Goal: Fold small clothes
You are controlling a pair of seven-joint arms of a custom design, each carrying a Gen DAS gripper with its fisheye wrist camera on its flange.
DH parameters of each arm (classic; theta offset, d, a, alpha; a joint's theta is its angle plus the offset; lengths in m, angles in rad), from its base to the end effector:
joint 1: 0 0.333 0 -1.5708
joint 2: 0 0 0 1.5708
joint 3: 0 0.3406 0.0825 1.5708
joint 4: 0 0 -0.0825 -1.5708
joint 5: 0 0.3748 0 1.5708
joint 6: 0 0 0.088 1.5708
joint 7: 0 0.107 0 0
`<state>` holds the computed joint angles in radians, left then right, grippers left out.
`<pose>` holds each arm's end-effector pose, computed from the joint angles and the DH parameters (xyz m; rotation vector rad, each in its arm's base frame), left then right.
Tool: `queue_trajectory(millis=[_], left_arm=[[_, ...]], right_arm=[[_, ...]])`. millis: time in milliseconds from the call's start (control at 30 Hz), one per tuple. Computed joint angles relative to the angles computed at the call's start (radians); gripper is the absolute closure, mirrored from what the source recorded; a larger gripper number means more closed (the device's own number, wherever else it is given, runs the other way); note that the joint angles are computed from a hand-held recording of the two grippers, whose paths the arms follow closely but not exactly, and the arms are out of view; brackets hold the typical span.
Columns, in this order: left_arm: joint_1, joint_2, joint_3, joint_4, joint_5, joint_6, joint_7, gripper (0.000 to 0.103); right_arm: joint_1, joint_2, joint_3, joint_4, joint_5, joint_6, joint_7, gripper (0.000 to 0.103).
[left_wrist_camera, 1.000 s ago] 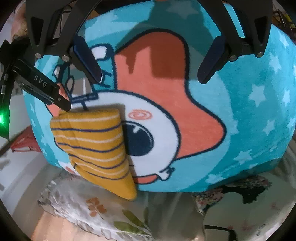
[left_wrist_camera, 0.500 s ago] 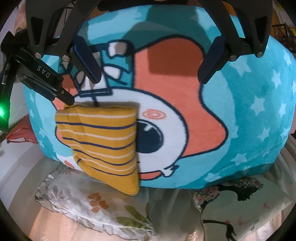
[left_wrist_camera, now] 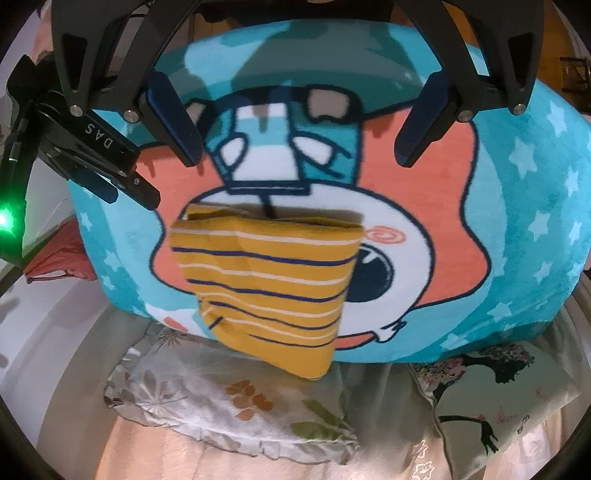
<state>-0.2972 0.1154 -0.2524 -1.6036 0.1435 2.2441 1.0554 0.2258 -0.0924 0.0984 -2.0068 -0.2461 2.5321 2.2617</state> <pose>0.5469 -0.3185 0.6420 -1.9110 2.0786 -0.7019 0.5342 0.1846 0.5943 -1.6175 1.9921 -0.4886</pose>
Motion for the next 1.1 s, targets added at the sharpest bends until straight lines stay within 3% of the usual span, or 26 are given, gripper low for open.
queue_trajectory(millis=[667, 1100], left_arm=[[-0.045, 0.043, -0.011, 0.059, 0.044, -0.062, -0.092, 0.000], [-0.046, 0.056, -0.012, 0.070, 0.027, -0.075, -0.087, 0.000]], right_arm=[[-0.038, -0.041, -0.004, -0.068, 0.055, 0.060, -0.120, 0.023], [-0.040, -0.042, 0.005, -0.066, 0.016, 0.052, -0.103, 0.023]])
